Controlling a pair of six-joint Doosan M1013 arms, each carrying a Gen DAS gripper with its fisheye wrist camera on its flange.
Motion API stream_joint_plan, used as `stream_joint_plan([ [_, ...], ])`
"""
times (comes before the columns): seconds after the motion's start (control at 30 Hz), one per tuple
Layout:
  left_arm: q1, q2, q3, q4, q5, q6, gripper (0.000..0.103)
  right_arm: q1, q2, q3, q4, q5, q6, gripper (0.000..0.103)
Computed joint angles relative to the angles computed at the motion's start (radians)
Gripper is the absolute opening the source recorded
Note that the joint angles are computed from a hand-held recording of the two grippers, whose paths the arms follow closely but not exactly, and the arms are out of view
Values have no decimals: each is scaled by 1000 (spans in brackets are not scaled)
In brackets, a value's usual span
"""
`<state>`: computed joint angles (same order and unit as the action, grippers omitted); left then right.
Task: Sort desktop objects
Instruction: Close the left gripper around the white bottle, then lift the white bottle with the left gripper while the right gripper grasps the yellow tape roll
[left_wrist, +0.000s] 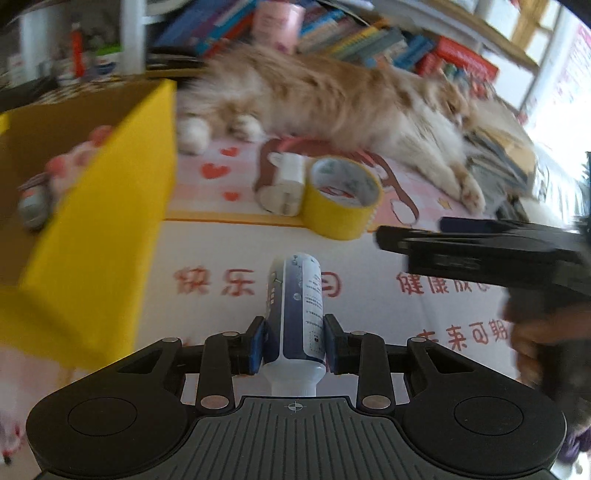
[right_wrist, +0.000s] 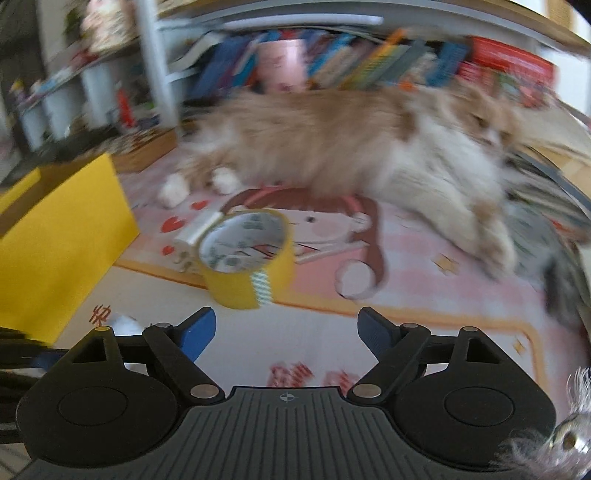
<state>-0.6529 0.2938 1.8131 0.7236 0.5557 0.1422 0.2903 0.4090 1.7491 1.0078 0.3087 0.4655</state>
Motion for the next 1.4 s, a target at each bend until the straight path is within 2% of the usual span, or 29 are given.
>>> stream_joint_plan([
  [0.2,-24,-47,42,101,50,-212,31,28,60,-74,-66,31,8,83],
  [0.3,-33,-59,52,126,76,-266,31,40,85,-107,-93,45,0,84],
  [0.5,-45,-78,65,165,123,-296,31,59,125,-156,-209,22,67,86],
  [0.6,-46,-85,72,179,122,-313,31,62,137,-171,-259,19,115,86],
  [0.93,-54,-103,96,205,92,-326,31,72,150,-190,-325,8,123,85],
  [1.17,-60,-122,118,255,67,-359,31,72,103,-131,-106,-67,-68,85],
  [1.4,-70,-149,150,325,43,-415,31,67,35,-62,120,-101,-220,85],
])
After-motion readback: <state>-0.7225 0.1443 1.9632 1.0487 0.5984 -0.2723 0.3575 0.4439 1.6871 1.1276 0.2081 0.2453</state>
